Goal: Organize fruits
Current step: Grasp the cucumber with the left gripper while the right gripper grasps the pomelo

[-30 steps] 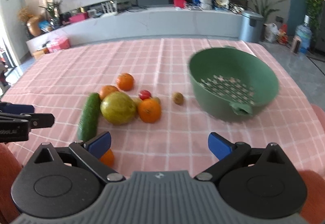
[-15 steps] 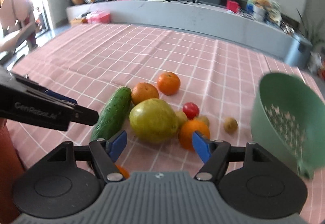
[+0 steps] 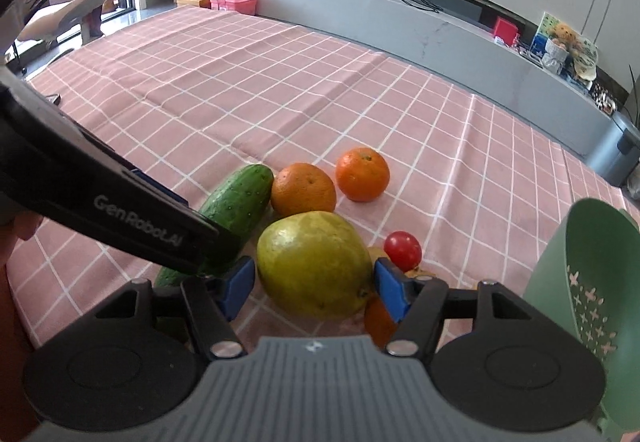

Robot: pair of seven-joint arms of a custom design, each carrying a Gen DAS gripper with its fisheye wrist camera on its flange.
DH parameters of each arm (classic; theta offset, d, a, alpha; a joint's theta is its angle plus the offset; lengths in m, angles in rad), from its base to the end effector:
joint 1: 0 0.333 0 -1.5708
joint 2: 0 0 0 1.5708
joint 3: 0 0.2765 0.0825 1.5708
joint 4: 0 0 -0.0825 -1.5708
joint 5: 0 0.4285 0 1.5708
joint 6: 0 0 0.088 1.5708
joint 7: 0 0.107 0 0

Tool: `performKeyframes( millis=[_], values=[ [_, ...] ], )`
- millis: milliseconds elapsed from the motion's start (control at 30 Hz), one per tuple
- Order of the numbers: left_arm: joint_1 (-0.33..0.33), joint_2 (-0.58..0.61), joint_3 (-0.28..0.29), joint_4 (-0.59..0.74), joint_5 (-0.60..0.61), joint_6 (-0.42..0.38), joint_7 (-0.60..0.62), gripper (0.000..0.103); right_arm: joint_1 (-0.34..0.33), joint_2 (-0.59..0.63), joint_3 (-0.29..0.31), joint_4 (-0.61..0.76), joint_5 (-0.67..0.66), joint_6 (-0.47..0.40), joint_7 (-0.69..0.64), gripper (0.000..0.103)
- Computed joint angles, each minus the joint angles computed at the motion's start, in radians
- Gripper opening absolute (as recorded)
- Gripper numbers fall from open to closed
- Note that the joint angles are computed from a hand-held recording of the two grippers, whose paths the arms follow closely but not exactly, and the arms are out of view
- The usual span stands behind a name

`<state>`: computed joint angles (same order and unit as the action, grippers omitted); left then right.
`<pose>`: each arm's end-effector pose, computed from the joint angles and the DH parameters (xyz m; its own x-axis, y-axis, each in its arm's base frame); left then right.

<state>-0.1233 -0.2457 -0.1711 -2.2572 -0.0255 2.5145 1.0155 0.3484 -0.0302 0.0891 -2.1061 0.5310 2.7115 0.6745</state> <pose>0.5397 -0.1659 0.4597 0.2101 -0.9485 0.2370 -0.8599 -0.2947 -0.4169 0.5700 0.2471 0.4386 0.7682 -0.6318 0.1037 -0.4301 -0.6292 -0.6473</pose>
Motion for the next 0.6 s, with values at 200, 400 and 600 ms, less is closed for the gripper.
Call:
performKeyframes(
  millis=[200, 400, 600],
  values=[
    [0.001, 0.025, -0.001, 0.009, 0.002, 0.011, -0.005, 0.057, 0.0, 0.009, 0.003, 0.002, 0.023, 0.011, -0.023, 0.063],
    [-0.001, 0.018, 0.0, -0.005, -0.006, 0.042, -0.014, 0.048, 0.005, 0.002, 0.006, -0.015, 0.04, 0.042, -0.037, 0.062],
    [0.001, -0.032, -0.01, -0.036, 0.016, 0.053, -0.042, 0.045, 0.01, -0.029, -0.001, -0.034, 0.066, 0.035, -0.057, 0.061]
  ],
)
